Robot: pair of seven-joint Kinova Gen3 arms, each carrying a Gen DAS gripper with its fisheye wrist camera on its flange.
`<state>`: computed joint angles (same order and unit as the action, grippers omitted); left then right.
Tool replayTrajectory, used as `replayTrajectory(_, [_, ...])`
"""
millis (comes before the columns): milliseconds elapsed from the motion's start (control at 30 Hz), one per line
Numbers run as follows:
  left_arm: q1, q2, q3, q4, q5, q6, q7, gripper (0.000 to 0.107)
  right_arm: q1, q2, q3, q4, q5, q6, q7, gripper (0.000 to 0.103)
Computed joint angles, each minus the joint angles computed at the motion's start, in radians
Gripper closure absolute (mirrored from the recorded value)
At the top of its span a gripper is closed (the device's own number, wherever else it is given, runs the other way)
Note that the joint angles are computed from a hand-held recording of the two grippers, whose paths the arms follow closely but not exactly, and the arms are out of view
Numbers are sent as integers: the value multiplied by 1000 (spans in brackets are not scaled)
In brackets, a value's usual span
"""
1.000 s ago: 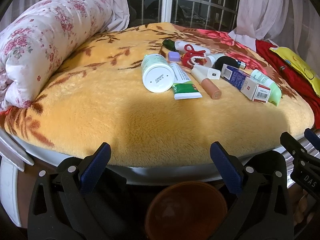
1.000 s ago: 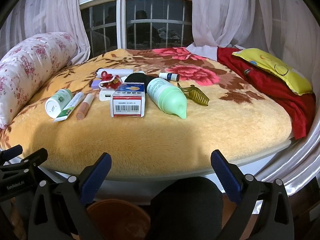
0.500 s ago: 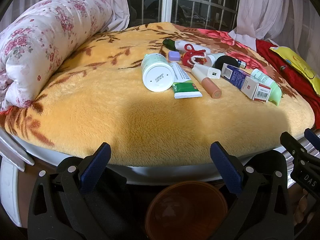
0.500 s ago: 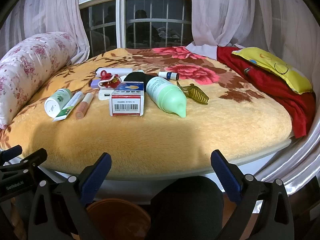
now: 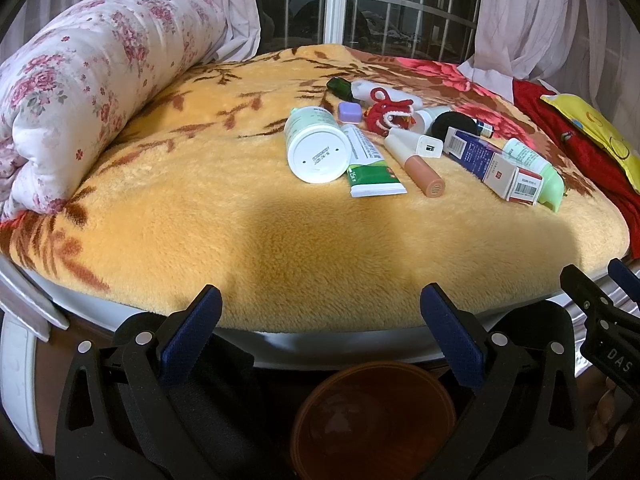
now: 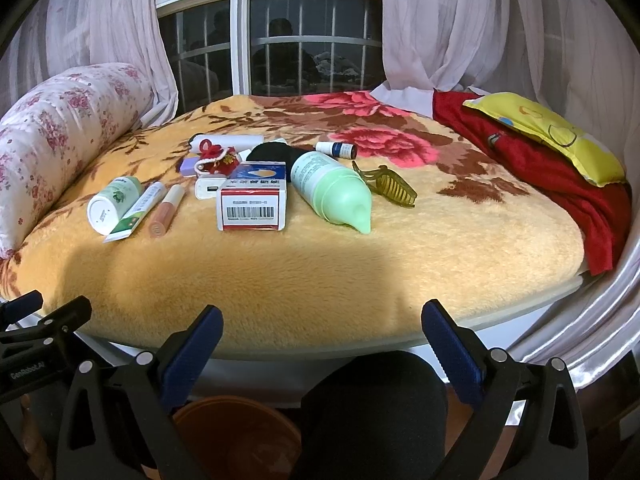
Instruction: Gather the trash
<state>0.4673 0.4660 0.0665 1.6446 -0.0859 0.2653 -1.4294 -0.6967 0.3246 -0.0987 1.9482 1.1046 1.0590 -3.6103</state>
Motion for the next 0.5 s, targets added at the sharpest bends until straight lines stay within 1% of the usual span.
replayTrajectory(267, [-2, 1, 0, -2, 1, 2, -2, 10, 3, -2, 0, 1, -4, -4, 4, 5])
replayTrajectory(500, [1, 1, -3, -2, 0, 3, -3, 10, 19, -14, 3, 3, -2, -17, 37, 5])
